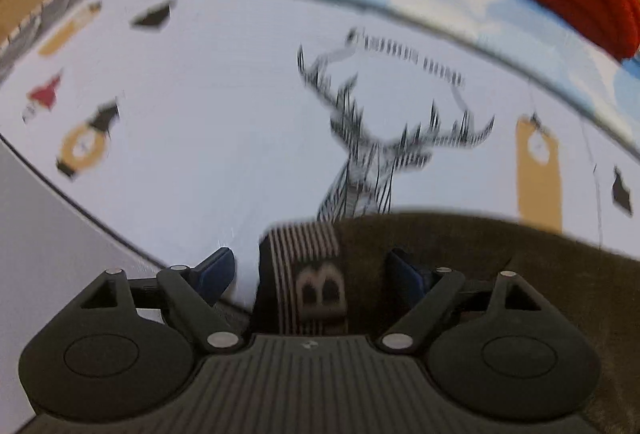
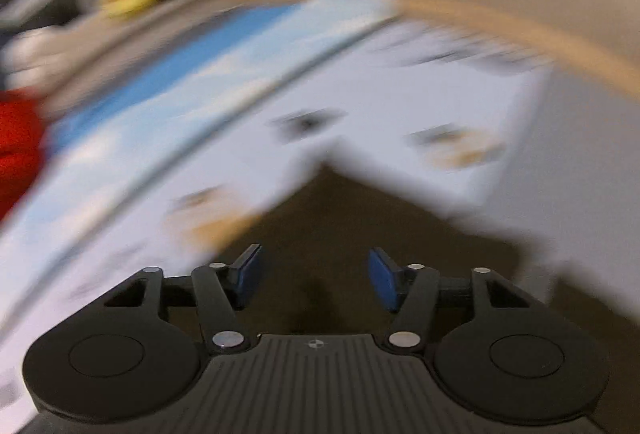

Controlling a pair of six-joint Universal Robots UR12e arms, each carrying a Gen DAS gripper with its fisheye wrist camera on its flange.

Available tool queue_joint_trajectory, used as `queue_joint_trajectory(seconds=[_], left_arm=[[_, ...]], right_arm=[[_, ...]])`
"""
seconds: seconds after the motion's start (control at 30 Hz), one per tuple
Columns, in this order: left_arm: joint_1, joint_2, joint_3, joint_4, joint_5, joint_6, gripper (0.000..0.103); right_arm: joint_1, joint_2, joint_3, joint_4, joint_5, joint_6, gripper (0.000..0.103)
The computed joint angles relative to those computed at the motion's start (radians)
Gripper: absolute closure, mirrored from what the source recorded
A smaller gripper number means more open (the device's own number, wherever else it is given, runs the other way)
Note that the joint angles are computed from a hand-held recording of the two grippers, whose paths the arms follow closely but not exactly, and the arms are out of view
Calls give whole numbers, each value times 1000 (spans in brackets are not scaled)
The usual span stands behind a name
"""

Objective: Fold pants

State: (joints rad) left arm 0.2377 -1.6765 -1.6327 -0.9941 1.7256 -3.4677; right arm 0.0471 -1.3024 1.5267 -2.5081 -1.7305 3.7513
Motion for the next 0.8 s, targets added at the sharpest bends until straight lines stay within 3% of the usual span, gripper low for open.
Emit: queue_joint_trajectory(seconds=[0.07, 0.1, 0.2, 0.27, 0.3, 0.37, 0.43, 0.6, 0.8], left_arm=[[-1, 5, -22, 32, -6, 12, 21], [0, 7, -30, 54, -19, 29, 31], [-5, 3, -29, 69, -9, 39, 35], [-7, 3, -34, 80, -3, 33, 35], [-8, 1, -32, 81, 0, 35, 35], [-8, -1, -30, 81, 1, 35, 35], [-7, -1, -31, 85, -1, 43, 34], [7, 10, -49, 107, -33, 87, 29], [23, 20, -27, 42, -63, 43, 24]], right_arm=[[5, 23, -18, -3, 126, 4, 42], [9, 36, -28, 4, 173, 7, 41], [29, 70, -63, 69, 264, -43, 41], [58, 95, -98, 138, 222, -115, 41], [81, 107, -111, 139, 154, -165, 40], [113, 126, -122, 117, 56, -241, 40], [119, 137, -115, 69, 18, -248, 40], [125, 174, -140, 12, -33, -275, 39], [107, 160, -155, 32, 11, -220, 42]])
